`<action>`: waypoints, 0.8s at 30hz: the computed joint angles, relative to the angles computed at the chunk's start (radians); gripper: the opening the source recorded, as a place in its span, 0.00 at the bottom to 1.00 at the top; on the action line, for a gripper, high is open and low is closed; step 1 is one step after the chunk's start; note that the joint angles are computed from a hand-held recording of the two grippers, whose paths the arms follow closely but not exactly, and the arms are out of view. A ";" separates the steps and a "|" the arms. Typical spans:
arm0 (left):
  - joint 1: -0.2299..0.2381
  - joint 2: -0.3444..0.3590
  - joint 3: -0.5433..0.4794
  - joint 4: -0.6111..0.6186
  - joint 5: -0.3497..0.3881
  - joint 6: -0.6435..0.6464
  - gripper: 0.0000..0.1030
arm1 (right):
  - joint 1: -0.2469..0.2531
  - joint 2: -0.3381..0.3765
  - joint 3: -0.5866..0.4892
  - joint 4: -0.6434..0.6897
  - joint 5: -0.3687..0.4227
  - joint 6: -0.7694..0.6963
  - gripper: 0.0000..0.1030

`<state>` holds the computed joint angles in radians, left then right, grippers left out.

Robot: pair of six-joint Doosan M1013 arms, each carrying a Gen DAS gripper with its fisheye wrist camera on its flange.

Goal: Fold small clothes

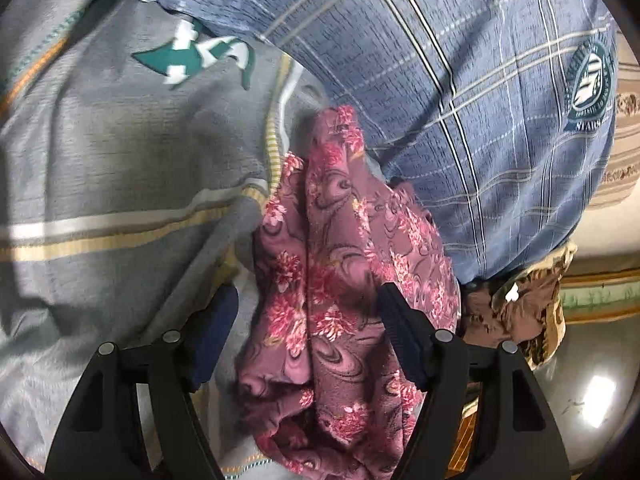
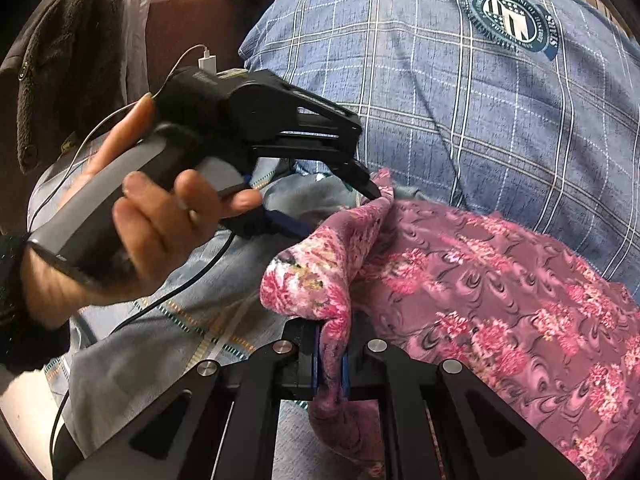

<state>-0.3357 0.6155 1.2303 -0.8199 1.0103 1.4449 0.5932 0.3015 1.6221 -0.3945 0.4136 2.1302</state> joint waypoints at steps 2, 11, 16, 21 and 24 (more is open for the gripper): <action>0.006 0.005 0.008 -0.100 -0.001 0.084 0.70 | -0.002 0.007 -0.010 0.058 0.014 -0.060 0.11; -0.016 0.048 -0.083 0.039 0.066 0.065 0.75 | 0.039 0.028 -0.021 -0.062 0.081 -0.039 0.59; -0.040 0.046 -0.097 0.106 0.053 0.085 0.52 | 0.071 0.057 -0.041 -0.254 0.130 0.069 0.58; -0.050 0.027 -0.088 0.171 0.036 0.024 0.07 | 0.061 0.044 -0.030 -0.281 0.089 0.144 0.05; -0.045 -0.007 -0.055 0.135 -0.002 0.047 0.06 | 0.050 0.003 0.010 -0.340 0.033 0.271 0.05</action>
<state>-0.3809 0.6086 1.1752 -0.6851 1.0078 1.4919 0.6436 0.3045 1.6321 -0.7343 0.4463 2.4014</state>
